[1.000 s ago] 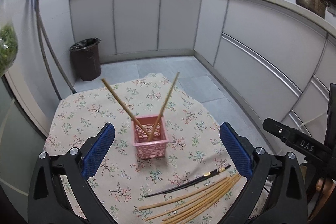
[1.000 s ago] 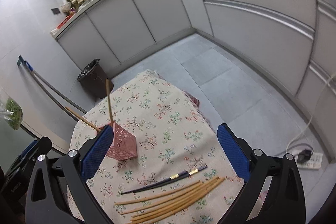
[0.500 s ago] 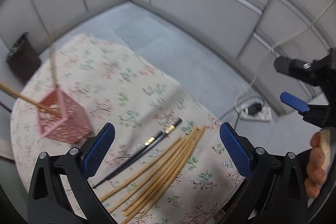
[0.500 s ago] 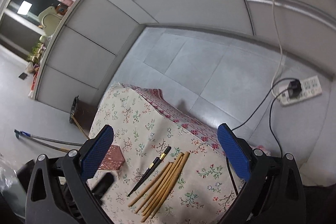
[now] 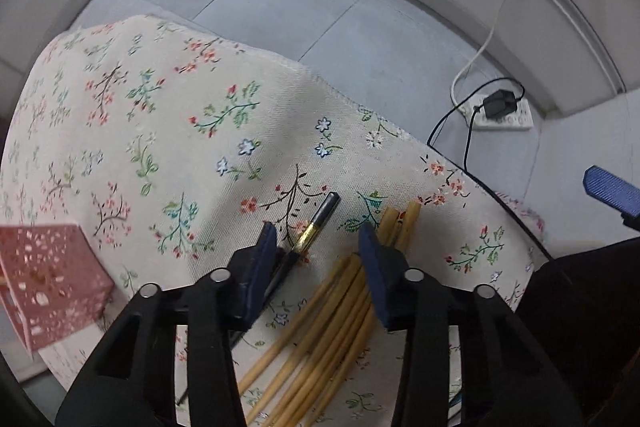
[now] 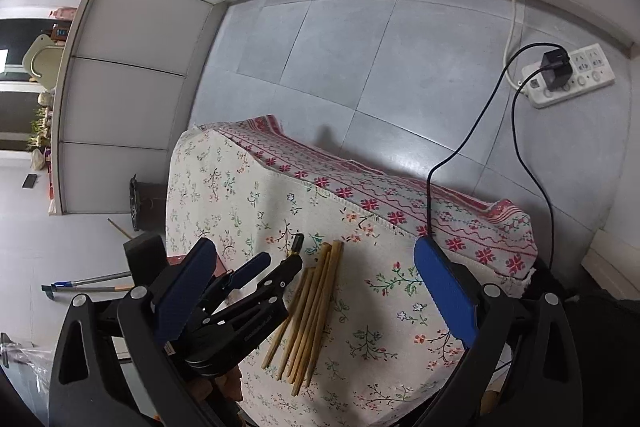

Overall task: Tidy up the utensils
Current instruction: 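Grasp a black gold-tipped chopstick with the left gripper while the right gripper moves to the wooden chopsticks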

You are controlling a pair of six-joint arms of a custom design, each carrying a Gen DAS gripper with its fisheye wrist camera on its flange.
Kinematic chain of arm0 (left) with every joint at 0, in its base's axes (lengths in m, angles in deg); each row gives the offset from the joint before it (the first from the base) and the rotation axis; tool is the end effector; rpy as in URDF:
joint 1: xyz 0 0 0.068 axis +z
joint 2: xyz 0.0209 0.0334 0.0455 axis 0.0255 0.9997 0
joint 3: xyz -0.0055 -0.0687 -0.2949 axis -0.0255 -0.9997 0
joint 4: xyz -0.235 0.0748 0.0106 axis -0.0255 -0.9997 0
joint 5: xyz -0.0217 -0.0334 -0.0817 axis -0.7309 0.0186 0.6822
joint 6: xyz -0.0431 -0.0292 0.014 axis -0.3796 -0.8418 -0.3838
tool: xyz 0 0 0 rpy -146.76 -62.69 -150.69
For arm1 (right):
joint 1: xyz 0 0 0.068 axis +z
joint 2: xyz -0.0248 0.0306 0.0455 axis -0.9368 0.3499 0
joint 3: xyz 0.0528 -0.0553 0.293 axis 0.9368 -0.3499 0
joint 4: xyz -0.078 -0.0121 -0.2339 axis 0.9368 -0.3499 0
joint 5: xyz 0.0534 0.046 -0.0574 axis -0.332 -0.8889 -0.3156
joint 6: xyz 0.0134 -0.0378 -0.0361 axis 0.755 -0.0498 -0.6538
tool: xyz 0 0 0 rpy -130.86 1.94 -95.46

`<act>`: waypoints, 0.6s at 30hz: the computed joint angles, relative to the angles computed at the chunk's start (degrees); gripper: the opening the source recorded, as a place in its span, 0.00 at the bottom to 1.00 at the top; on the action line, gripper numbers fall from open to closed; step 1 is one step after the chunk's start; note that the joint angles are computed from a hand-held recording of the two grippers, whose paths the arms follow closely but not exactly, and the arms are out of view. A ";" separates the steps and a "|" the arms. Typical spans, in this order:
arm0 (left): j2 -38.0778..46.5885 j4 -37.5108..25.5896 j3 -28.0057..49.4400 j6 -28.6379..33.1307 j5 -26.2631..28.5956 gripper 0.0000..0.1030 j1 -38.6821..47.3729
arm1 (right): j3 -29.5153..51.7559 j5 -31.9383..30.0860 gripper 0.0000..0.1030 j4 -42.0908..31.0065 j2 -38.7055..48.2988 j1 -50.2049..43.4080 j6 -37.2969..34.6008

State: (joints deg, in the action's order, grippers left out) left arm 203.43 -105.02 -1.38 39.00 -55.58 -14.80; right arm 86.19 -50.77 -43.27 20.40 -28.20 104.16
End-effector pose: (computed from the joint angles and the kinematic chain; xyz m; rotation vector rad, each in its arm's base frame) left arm 0.3498 -0.1039 0.1650 0.7520 2.9222 -0.0789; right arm 0.2686 0.2398 0.1858 0.9090 2.5569 0.9400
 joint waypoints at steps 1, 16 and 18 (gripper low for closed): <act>0.97 0.44 0.33 0.52 -0.16 0.34 -0.02 | 0.07 -0.22 0.93 -0.11 0.18 -0.06 -0.03; -10.28 9.37 -9.40 0.31 3.45 0.08 5.30 | 9.19 -3.74 0.93 -6.18 9.77 1.48 -3.48; -17.32 9.43 -12.60 -0.50 4.19 0.08 7.10 | 11.21 -4.25 0.85 -7.37 11.65 2.05 -4.41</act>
